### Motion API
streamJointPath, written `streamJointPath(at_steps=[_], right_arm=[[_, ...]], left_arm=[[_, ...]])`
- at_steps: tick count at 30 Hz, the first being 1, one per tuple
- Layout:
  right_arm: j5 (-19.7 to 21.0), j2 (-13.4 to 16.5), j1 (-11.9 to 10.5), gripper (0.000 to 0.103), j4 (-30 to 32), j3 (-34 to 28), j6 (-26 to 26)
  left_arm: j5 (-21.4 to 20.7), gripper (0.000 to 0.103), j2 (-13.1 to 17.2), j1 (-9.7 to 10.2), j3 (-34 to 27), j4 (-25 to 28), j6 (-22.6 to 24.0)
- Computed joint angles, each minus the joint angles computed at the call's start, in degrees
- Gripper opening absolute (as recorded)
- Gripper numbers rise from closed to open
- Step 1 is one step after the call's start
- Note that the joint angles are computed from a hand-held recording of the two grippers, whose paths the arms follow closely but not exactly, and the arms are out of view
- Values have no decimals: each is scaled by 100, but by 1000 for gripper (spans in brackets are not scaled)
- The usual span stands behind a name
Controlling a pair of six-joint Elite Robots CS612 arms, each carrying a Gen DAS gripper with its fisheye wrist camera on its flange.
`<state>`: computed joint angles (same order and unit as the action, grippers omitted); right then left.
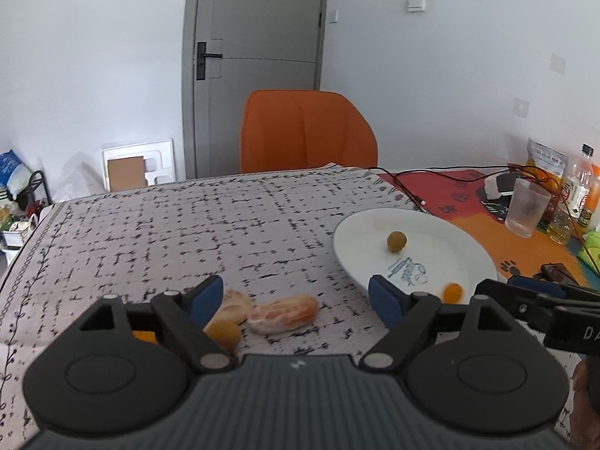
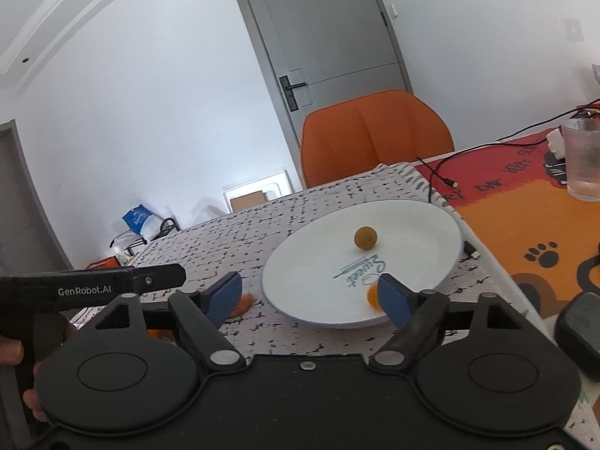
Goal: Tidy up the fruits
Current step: 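Move both open tools back to the fruit pile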
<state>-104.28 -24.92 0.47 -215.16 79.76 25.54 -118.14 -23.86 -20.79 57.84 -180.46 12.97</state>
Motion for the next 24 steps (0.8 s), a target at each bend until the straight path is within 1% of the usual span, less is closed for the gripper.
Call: streamJointPath(at_steps=[2, 8, 19, 24], right_arm=[[15, 3, 15, 85, 17, -29, -29], [75, 9, 57, 90, 77, -112, -132], [350, 87, 148, 90, 331, -415, -394], [465, 135, 190, 90, 473, -560, -497]], left_arm=[[18, 85, -2, 24, 13, -3, -44], [55, 86, 7, 104, 17, -94, -270], [268, 87, 37, 252, 17, -205, -526], [301, 87, 100, 344, -50, -261, -778]])
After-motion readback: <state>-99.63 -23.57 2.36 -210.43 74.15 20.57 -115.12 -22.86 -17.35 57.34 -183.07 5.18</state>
